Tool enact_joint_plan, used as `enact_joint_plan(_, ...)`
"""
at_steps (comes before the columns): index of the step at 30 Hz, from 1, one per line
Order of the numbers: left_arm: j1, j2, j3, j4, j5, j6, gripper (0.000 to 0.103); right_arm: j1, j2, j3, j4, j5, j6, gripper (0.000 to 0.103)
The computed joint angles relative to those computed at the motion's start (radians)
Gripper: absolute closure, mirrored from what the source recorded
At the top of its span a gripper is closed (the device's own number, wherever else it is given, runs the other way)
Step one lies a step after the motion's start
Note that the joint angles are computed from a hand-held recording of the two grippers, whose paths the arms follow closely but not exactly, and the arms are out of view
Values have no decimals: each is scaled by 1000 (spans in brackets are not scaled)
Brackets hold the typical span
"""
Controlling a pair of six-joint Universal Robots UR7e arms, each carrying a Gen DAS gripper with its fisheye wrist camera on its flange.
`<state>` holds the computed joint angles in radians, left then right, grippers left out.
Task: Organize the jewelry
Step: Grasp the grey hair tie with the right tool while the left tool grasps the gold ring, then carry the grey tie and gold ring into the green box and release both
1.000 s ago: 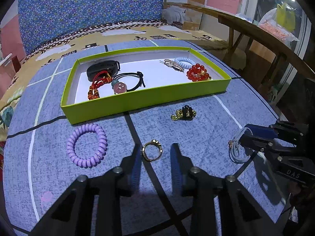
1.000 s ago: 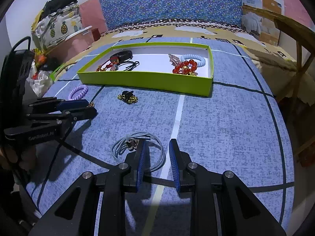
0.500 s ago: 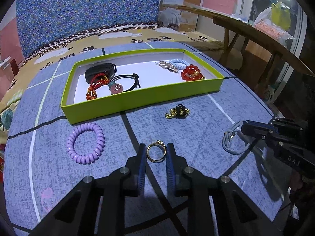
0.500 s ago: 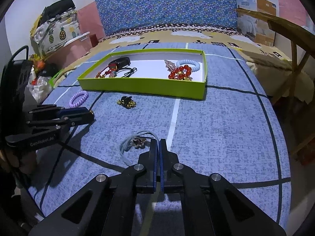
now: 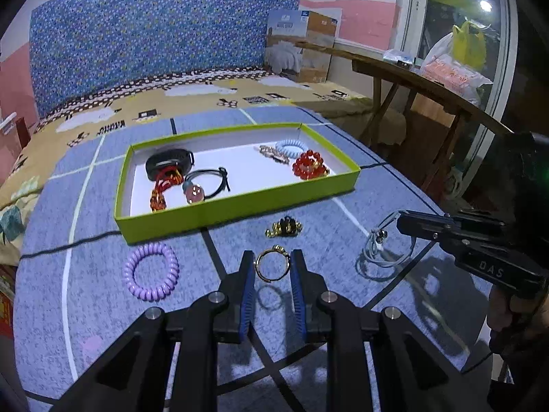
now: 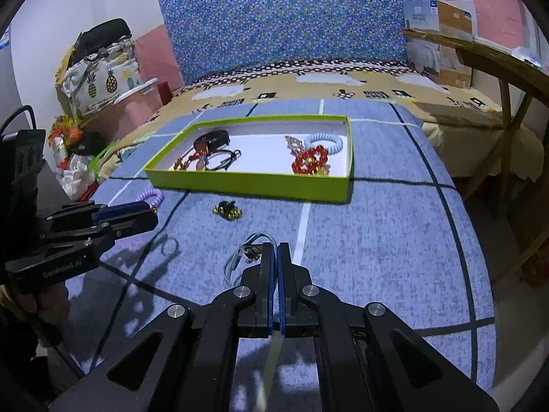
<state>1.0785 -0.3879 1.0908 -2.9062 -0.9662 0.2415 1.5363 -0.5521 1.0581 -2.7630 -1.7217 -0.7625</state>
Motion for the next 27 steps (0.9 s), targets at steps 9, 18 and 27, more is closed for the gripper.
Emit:
enact_joint_plan(9, 2, 24, -66, -15, 16, 43, 82, 11, 28, -69, 6, 27, 13, 102)
enact_joint_plan(18, 13, 88, -217, 13, 15, 94, 82, 27, 91, -199, 48, 41, -3, 102)
enact_joint_plan(27, 33, 227, -532, 146, 9, 144, 82, 37, 222, -461, 172, 46, 6, 102)
